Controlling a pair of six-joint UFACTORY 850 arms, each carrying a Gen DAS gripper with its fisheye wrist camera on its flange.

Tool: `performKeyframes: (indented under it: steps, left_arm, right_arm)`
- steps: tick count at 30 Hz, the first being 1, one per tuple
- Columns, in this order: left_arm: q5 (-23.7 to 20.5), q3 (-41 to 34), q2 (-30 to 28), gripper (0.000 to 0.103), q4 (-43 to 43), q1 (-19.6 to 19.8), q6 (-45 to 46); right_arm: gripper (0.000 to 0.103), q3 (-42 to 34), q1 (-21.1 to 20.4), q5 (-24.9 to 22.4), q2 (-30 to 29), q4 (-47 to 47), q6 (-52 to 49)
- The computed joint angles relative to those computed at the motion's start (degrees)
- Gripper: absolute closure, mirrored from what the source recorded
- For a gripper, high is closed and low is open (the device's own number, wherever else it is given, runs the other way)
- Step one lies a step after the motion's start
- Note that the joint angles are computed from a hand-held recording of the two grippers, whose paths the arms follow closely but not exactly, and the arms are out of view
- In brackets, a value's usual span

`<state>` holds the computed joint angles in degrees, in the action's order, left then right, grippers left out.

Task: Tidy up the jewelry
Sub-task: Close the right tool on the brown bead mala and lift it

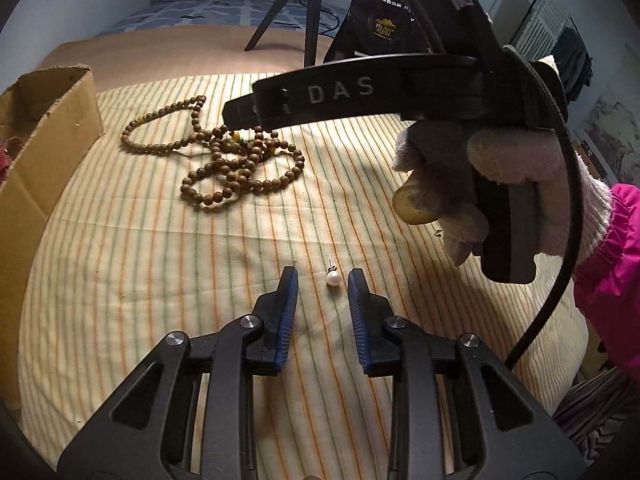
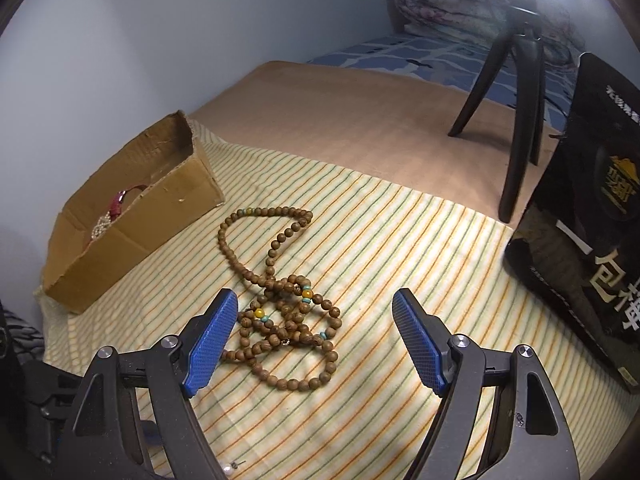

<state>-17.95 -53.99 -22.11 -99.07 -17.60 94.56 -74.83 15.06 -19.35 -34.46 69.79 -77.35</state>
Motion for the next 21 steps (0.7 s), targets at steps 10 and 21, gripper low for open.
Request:
performKeyframes:
  steps: [10, 21]
  left_arm:
    - [3.7, 1.4, -0.3, 0.087, -18.6, -2.5, 17.7]
    - [4.8, 2.7, 0.2, 0.096, -32.6, -3.5, 32.2]
  right_arm:
    - [0.023, -2.5, 0.3, -2.8, -3.0, 0.8, -1.4]
    - [0.024, -3.7, 2.8, 1.9, -4.8, -10.3, 5.0]
